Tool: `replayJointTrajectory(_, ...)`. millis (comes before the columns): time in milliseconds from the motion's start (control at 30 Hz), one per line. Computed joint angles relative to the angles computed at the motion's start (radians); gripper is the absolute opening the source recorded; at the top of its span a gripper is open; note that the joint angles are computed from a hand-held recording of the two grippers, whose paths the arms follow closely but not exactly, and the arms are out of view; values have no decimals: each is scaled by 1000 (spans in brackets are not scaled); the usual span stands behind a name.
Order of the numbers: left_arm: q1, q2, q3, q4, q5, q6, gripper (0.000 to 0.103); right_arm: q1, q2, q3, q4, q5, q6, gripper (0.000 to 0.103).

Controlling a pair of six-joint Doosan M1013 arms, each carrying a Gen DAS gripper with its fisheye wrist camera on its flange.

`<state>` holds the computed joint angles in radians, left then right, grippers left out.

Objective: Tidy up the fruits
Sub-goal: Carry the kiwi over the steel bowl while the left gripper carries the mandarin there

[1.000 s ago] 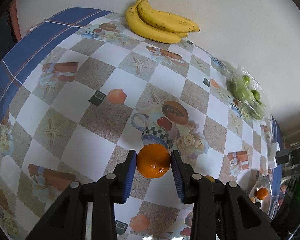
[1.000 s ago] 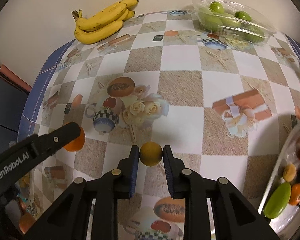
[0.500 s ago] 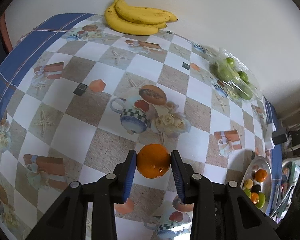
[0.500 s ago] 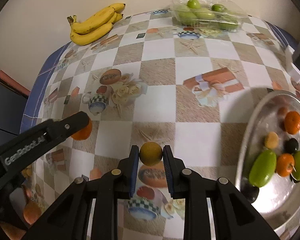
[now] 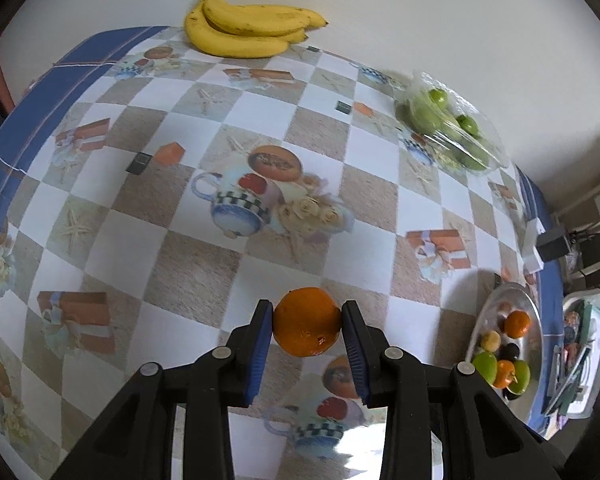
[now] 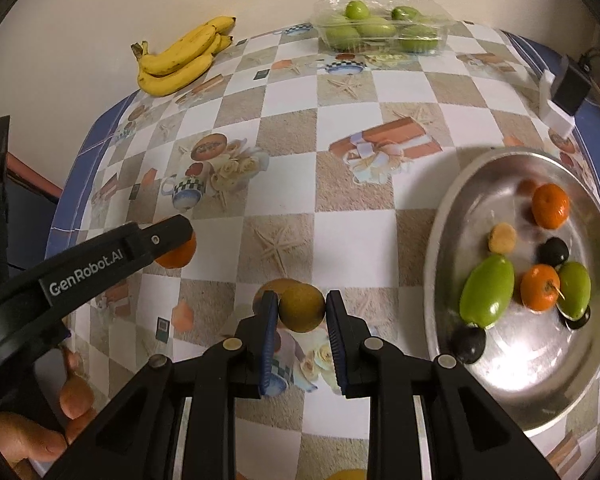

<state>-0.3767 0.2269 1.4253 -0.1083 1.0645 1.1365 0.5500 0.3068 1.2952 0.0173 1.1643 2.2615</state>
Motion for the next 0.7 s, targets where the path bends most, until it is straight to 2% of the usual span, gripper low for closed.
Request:
replayJointTrajectory(300,-41,-5,-8,4,2,19,38,-25,-49,44,-13,-18,37,26)
replayJointTrajectory(700,-117,10,-41,-20,16,83,38,-94,-121,125,-35,0,138,26)
